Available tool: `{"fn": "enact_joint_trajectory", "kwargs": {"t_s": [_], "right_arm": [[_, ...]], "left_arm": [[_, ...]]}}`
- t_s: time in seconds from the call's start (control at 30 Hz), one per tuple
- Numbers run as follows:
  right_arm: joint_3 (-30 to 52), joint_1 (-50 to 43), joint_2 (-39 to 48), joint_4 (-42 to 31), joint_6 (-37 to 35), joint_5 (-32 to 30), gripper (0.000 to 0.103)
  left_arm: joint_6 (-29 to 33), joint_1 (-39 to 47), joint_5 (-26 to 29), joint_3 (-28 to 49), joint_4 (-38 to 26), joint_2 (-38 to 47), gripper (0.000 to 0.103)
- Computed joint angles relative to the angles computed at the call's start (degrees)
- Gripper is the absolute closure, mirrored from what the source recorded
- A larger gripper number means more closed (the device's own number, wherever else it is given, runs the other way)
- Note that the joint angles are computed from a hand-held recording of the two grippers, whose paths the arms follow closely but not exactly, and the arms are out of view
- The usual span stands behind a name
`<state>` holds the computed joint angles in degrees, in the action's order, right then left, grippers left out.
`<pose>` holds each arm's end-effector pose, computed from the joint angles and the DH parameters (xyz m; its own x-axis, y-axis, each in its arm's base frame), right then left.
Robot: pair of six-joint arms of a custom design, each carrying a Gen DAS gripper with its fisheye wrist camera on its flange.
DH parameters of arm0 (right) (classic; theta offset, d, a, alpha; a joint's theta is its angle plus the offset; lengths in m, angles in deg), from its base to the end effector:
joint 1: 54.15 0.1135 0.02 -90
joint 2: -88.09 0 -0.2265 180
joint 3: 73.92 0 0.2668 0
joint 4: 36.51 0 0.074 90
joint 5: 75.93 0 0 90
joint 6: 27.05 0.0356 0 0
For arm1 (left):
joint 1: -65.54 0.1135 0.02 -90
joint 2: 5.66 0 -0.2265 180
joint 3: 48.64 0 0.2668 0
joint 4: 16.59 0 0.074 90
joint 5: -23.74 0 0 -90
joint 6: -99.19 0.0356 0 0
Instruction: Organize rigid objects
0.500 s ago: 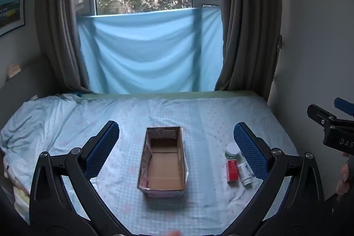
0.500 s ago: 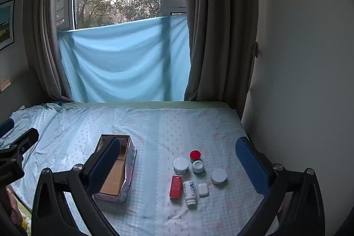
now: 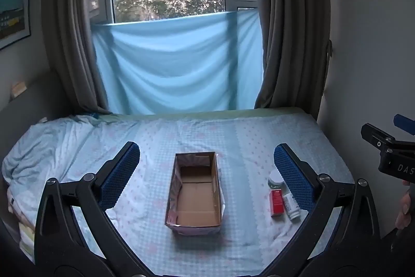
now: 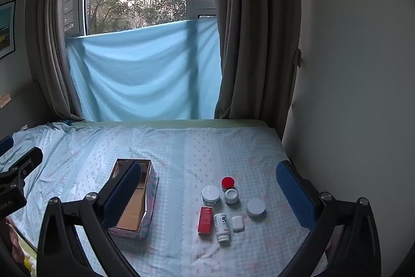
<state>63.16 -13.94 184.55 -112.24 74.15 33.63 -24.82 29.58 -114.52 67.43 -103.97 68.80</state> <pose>0.2643 0.2078 0.4504 -0.5084 -0.1901 -0.8399 -0.3063 0.9515 -0.0300 0.1993 -0.1118 0.4389 -0.4638 -0.1236 -0.8773 -0.3496 0.9354 0.0530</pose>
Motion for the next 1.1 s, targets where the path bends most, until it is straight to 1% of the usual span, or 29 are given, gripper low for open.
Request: {"fn": "enact_joint_trajectory", "kwargs": {"t_s": [0.03,0.07,0.1,0.13,0.2,0.23,0.33,0.43,0.63,0.87,0.97,1.1], "right_arm": [[2.9,-0.5,1.4,-1.2,-0.2,-0.3,0.000],[3.4,-0.6,1.6,-1.5,-0.4,-0.5,0.000],[3.1,-0.7,1.5,-1.2,-0.5,-0.6,0.000],[0.1,-0.9,0.1,0.3,-0.6,-0.9,0.000],[0.2,-0.9,0.0,0.7,-0.7,-1.0,0.000],[-2.4,-0.6,-1.1,2.0,-0.5,-0.8,0.000],[-3.6,-0.8,-1.7,2.8,-0.6,-1.2,0.000],[-2.8,-1.0,-1.3,2.2,-0.7,-1.4,0.000],[-2.6,-0.9,-1.2,2.2,-0.9,-1.7,0.000],[-4.7,-1.2,-2.5,3.7,-1.7,-2.3,0.000],[-5.7,-1.6,-3.2,4.8,-2.0,-3.6,0.000],[-6.3,-1.5,-3.6,5.3,-2.5,-3.2,0.000]], "left_arm": [[0.1,0.1,-0.1,1.5,-0.9,0.8,0.000],[-0.1,-0.1,-0.7,2.4,-1.4,1.7,0.000],[-0.1,-0.1,-1.0,2.4,-1.4,1.8,0.000],[-0.1,-0.1,-0.9,2.4,-1.3,1.9,0.000],[0.0,0.1,-0.2,2.4,-0.9,1.9,0.000],[0.0,0.3,0.0,2.2,-0.8,1.8,0.000],[-0.8,-0.2,-0.7,2.6,-1.6,2.3,0.000],[-1.2,-0.5,-1.3,3.7,-2.4,3.2,0.000],[-1.6,-0.1,-0.8,3.4,-1.9,2.8,0.000],[-2.2,-0.1,-0.6,3.0,-1.9,2.7,0.000],[-2.3,-0.1,-0.7,3.4,-2.3,3.0,0.000],[-2.6,-0.3,-0.9,3.8,-2.4,3.5,0.000]]}}
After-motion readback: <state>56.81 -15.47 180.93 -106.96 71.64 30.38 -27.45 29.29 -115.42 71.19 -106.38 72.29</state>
